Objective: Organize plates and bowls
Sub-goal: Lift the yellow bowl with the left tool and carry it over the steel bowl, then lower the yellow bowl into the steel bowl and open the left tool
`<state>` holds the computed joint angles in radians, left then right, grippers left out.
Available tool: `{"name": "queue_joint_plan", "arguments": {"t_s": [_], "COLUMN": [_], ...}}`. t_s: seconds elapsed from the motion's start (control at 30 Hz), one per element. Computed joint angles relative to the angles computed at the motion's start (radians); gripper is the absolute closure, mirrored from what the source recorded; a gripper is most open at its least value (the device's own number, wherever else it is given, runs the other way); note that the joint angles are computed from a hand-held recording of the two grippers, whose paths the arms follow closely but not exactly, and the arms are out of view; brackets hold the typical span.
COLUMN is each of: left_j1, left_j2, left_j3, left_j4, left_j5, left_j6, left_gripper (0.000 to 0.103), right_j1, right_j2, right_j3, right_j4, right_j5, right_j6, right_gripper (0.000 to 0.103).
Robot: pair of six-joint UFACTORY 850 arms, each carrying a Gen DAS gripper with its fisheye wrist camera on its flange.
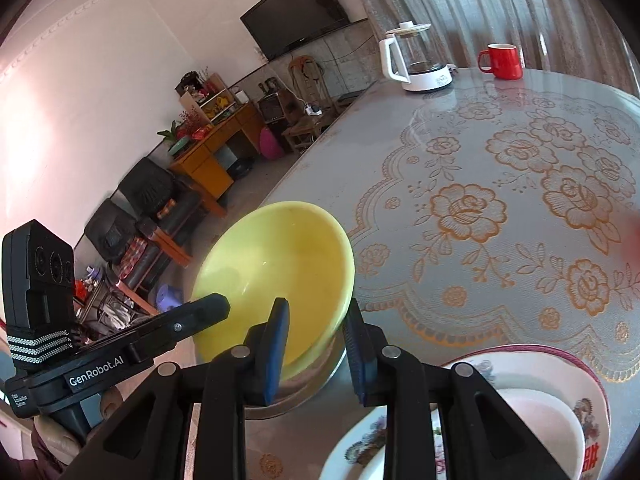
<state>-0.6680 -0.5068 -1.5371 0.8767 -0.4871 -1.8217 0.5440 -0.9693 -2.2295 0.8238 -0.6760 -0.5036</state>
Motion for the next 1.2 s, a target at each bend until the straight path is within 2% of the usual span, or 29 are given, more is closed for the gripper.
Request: {"name": "queue_joint_plan", "arguments": {"t_s": [0.17,0.27,0.47,0.67,0.73,0.77,0.8,1.0,1.2], "left_j1": [0.011,0.02,0.023,0.014,0.011,0.008,0.006,-0.005,-0.008], "left_j2": [0.034,0.037,0.025,0.02,0.019,0.021,0.025,0.016,0.012], "left_j3": [0.079,0.097,0.097,0.093,0.09,0.091,0.098,0.085,0.086], "left_j4": [0.021,0.002,-0.019,0.017,0.026,0.044,0.072,0.085,0.102], "left_j5": [0.027,0.04,0.039,0.01,0.001,-0.001,0.004,-0.043,-0.045], "left_j6": [-0.08,-0.073,-0.064,-0.072,-0.069,-0.083,-0.109,-0.109,-0.127], "left_gripper": [0.087,0.087,0.085,0.082,0.077,0.065,0.06,0.059,0.059], "right_j1": [0.029,0.042,0.062,0.066,0.067,0.068,0.067,0.072,0.061], "right_j2": [-0.078,-0.122,-0.146,-0.131,-0.126,-0.119,-0.112,-0.098,-0.026], "right_j3": [-0.121,-0.187,-0.219,-0.187,-0.18,-0.169,-0.158,-0.138,-0.018], "right_j4": [-0.085,-0.133,-0.221,-0.229,-0.232,-0.23,-0.222,-0.254,-0.204], "right_j5": [-0.065,-0.098,-0.111,-0.094,-0.09,-0.084,-0.08,-0.049,0.018], "right_j6": [0.078,0.121,0.185,0.185,0.188,0.185,0.177,0.193,0.154], "right_gripper": [0.076,0.074,0.073,0.07,0.07,0.068,0.065,0.062,0.062]}}
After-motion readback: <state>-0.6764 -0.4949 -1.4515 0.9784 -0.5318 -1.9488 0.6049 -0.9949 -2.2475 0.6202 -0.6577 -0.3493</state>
